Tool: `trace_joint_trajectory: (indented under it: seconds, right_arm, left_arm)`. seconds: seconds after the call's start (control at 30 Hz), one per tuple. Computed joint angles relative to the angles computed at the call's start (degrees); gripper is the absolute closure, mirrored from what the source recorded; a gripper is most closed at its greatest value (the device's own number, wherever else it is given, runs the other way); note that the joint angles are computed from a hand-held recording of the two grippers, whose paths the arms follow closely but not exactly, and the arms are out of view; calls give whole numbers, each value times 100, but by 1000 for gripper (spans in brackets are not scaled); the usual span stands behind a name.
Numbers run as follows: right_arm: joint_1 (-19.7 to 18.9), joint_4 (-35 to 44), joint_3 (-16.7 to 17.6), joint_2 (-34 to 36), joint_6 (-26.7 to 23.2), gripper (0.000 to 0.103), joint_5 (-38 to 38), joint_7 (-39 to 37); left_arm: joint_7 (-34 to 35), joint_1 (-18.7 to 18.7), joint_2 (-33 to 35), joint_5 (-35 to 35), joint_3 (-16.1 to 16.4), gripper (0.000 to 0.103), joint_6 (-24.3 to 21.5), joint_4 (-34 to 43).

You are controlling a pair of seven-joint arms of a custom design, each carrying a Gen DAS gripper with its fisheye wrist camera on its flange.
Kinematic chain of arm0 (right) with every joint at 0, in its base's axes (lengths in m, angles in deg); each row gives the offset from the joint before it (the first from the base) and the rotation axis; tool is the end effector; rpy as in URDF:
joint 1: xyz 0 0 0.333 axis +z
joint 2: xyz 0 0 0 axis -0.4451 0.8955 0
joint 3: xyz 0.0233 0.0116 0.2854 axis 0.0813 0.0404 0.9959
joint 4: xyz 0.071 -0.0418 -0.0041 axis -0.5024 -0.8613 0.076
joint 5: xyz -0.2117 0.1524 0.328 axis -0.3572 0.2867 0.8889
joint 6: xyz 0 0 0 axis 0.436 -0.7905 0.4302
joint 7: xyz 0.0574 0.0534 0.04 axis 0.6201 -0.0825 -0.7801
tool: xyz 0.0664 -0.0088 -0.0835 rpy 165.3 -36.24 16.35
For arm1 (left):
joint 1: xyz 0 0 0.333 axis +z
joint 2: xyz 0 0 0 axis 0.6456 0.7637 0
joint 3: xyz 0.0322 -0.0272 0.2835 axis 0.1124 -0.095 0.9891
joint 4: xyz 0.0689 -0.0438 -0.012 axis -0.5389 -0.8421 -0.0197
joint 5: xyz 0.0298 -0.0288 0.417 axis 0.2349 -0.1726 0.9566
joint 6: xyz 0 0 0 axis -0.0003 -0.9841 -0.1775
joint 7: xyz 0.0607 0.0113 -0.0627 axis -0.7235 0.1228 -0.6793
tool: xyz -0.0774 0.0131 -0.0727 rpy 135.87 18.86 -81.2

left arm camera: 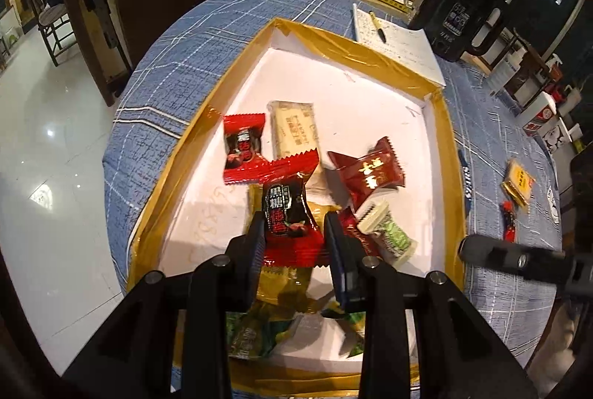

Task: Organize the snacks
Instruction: 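Carry both red candies into the white box and release them, then move both grippers back toward the cracker packet and last red candy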

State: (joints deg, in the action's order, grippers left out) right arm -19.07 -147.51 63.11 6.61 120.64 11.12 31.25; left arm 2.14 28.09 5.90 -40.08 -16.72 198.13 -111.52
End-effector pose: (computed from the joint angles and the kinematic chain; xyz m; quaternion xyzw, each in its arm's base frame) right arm 0.5988 0.1441 0.3113 -0.6006 0.6754 0.1767 0.3897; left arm 0.5931 -0.2200 0.3165 -0.6534 0.7068 -0.2553 0.0909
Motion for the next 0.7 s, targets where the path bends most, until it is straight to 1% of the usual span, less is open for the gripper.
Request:
trace_joint_trajectory:
  seconds: [0.1, 0.17, 0.2, 0.23, 0.3, 0.37, 0.4, 0.43, 0.5, 0.57, 0.63, 0.7]
  right_arm:
    - [-94, -145, -61, -102, 5, 95, 258, -43]
    - [-117, -291, -113, -241, 97, 94, 365, -97]
    - [-116, -359, -141, -308, 154, 94, 398, -113]
    - [-121, -443, -177, -395, 203, 94, 424, -131]
    - [-127, -617, -258, -558, 343, 94, 488, -177]
    - [-159, -829, -368, -758, 564, 94, 591, -225]
    - [-177, -961, -433, -877, 683, 93, 647, -244]
    - [-192, -1065, -496, -963, 821, 92, 683, -240]
    - [-236, -1363, -635, -1206, 1133, 86, 705, -183]
    - [-266, -1648, -755, -1409, 1443, 85, 630, -20]
    - [-311, -1927, -885, -1595, 1634, 84, 556, 120]
    - [-321, -2110, -966, -1714, 1800, 80, 437, 275]
  left_arm:
    - [25, 16, -1, -72, -37, 70, -38, 6]
    - [140, 106, -5, -316, -143, 69, -32, -1]
    - [295, 204, 2, -555, -250, 67, -43, 14]
    - [416, 276, -11, -776, -331, 60, -58, 15]
    - [656, 397, -64, -1236, -477, 51, -52, -12]
    - [1122, 567, -163, -1902, -707, 50, 9, -67]
    - [1314, 592, -222, -2157, -772, 49, 42, -90]
    - [1444, 574, -278, -2326, -794, 48, 79, -112]
    - [1686, 520, -370, -2627, -831, 45, 148, -138]
    - [2042, 485, -442, -3009, -910, 43, 161, -128]
    - [2280, 398, -479, -3229, -917, 40, 130, -104]
    - [2435, 282, -470, -3306, -905, 39, 68, -34]
